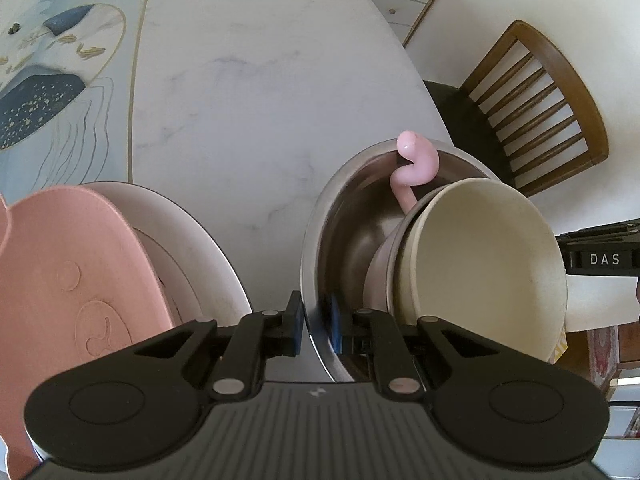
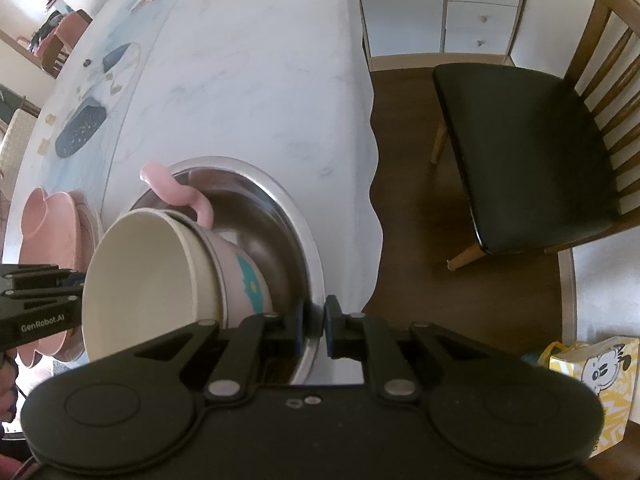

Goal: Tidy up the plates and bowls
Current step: 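Close both tools on the rim of the large steel bowl, then carry the nested steel bowl with both tools onto the plate stack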

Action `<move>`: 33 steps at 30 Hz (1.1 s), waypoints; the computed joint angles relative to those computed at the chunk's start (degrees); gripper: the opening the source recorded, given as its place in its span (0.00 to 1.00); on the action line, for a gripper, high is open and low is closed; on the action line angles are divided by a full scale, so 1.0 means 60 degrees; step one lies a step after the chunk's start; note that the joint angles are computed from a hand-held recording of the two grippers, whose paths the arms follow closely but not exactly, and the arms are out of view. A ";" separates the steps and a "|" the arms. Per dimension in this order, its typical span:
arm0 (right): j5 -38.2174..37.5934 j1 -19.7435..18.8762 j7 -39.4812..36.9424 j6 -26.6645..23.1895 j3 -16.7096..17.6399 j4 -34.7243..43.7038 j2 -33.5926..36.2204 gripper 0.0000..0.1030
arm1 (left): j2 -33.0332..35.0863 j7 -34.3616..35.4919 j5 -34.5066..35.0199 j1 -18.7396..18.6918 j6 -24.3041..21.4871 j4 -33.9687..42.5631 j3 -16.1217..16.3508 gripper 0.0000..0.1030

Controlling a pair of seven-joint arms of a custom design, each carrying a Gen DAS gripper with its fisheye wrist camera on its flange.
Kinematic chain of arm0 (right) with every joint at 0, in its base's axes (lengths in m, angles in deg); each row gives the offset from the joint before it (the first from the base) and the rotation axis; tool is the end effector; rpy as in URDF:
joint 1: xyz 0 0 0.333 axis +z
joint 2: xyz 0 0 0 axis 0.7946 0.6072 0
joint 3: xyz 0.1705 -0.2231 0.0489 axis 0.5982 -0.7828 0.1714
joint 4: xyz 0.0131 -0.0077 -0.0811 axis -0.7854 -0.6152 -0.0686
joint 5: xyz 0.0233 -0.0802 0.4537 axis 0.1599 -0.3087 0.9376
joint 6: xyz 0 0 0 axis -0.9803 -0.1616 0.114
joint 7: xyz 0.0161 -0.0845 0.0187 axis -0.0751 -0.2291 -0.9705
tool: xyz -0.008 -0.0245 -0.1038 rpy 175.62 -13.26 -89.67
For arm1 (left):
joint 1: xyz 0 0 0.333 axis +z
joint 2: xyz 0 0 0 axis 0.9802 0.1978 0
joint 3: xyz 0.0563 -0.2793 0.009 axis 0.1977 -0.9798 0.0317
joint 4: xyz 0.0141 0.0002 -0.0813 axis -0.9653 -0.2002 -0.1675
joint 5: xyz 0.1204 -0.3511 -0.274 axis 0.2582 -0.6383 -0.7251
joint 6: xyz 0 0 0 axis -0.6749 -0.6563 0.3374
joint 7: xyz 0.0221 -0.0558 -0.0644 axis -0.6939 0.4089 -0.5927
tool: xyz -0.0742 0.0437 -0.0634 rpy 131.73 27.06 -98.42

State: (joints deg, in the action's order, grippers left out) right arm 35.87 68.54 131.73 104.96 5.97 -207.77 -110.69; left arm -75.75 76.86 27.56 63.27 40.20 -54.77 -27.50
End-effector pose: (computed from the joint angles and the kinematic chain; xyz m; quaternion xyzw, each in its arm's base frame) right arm 0.4399 0.2094 0.4122 -0.4939 0.8532 -0.0258 0.1654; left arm 0.5827 -0.3793 0.3900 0.4047 -0.8948 0.1827 0.0471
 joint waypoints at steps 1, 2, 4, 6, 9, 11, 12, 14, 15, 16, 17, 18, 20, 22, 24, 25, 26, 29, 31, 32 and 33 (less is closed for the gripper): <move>-0.0013 0.0005 -0.0008 -0.0039 0.0010 0.0046 0.0036 0.11 | -0.0009 -0.0049 0.0052 -0.0018 0.0002 0.0001 0.0003 0.12; -0.0043 0.0002 0.0019 -0.0079 0.0036 0.0079 0.0060 0.11 | -0.0005 -0.0065 0.0097 -0.0029 -0.0007 0.0014 0.0005 0.12; -0.0125 -0.0017 0.0093 -0.0100 0.0081 0.0134 0.0115 0.11 | 0.0039 -0.0020 0.0111 -0.0022 -0.0010 0.0060 0.0004 0.12; -0.0123 -0.0012 0.0180 -0.0056 0.0078 0.0120 0.0116 0.11 | 0.0028 -0.0010 0.0116 -0.0020 0.0035 0.0033 -0.0002 0.12; -0.0194 -0.0003 0.0247 -0.0099 0.0106 0.0148 0.0141 0.11 | -0.0034 -0.0041 0.0216 -0.0048 0.0110 -0.0035 -0.0001 0.12; -0.0210 -0.0002 0.0319 -0.0123 0.0107 0.0164 0.0147 0.11 | -0.0074 -0.0033 0.0248 -0.0058 0.0130 -0.0065 0.0000 0.12; -0.0230 -0.0007 0.0363 -0.0138 0.0116 0.0173 0.0146 0.11 | -0.0088 -0.0056 0.0258 -0.0063 0.0126 -0.0070 0.0003 0.12; -0.0269 -0.0005 0.0433 -0.0145 0.0133 0.0174 0.0133 0.11 | -0.0143 -0.0061 0.0299 -0.0078 0.0195 -0.0131 0.0006 0.12; -0.0289 0.0003 0.0451 -0.0146 0.0141 0.0169 0.0125 0.11 | -0.0179 -0.0086 0.0319 -0.0093 0.0244 -0.0173 0.0005 0.12; -0.0277 0.0019 0.0448 -0.0124 0.0124 0.0142 0.0102 0.11 | -0.0218 -0.0131 0.0336 -0.0103 0.0272 -0.0206 0.0013 0.12; -0.0260 0.0031 0.0458 -0.0108 0.0114 0.0122 0.0082 0.11 | -0.0239 -0.0153 0.0341 -0.0108 0.0285 -0.0224 0.0017 0.12; -0.0262 0.0031 0.0471 -0.0106 0.0114 0.0120 0.0075 0.11 | -0.0252 -0.0168 0.0332 -0.0110 0.0286 -0.0233 0.0021 0.12; -0.0261 0.0040 0.0473 -0.0110 0.0109 0.0124 0.0064 0.10 | -0.0277 -0.0224 0.0320 -0.0110 0.0277 -0.0248 0.0034 0.11; -0.0228 0.0062 0.0432 -0.0118 0.0084 0.0132 0.0060 0.10 | -0.0301 -0.0310 0.0386 -0.0135 0.0291 -0.0252 0.0043 0.11; -0.0212 0.0057 0.0459 -0.0165 0.0086 0.0182 0.0082 0.10 | -0.0368 -0.0304 0.0390 -0.0141 0.0333 -0.0309 0.0043 0.11; -0.0190 0.0064 0.0440 -0.0191 0.0069 0.0212 0.0100 0.10 | -0.0392 -0.0326 0.0389 -0.0143 0.0342 -0.0326 0.0048 0.11; -0.0206 0.0050 0.0436 -0.0253 0.0069 0.0258 0.0124 0.10 | -0.0402 -0.0328 0.0363 -0.0137 0.0317 -0.0322 0.0053 0.11; -0.0337 0.0004 0.0472 -0.0343 0.0124 0.0440 0.0313 0.11 | -0.0393 -0.0434 0.0397 -0.0151 0.0300 -0.0325 0.0075 0.11; -0.0377 0.0000 0.0501 -0.0322 0.0123 0.0500 0.0419 0.11 | -0.0364 -0.0429 0.0369 -0.0144 0.0337 -0.0321 0.0073 0.11; -0.0372 0.0005 0.0536 -0.0281 0.0117 0.0486 0.0424 0.11 | -0.0344 -0.0426 0.0327 -0.0131 0.0328 -0.0307 0.0073 0.11; -0.0338 0.0018 0.0546 -0.0232 0.0091 0.0447 0.0410 0.11 | -0.0319 -0.0426 0.0285 -0.0115 0.0285 -0.0282 0.0072 0.11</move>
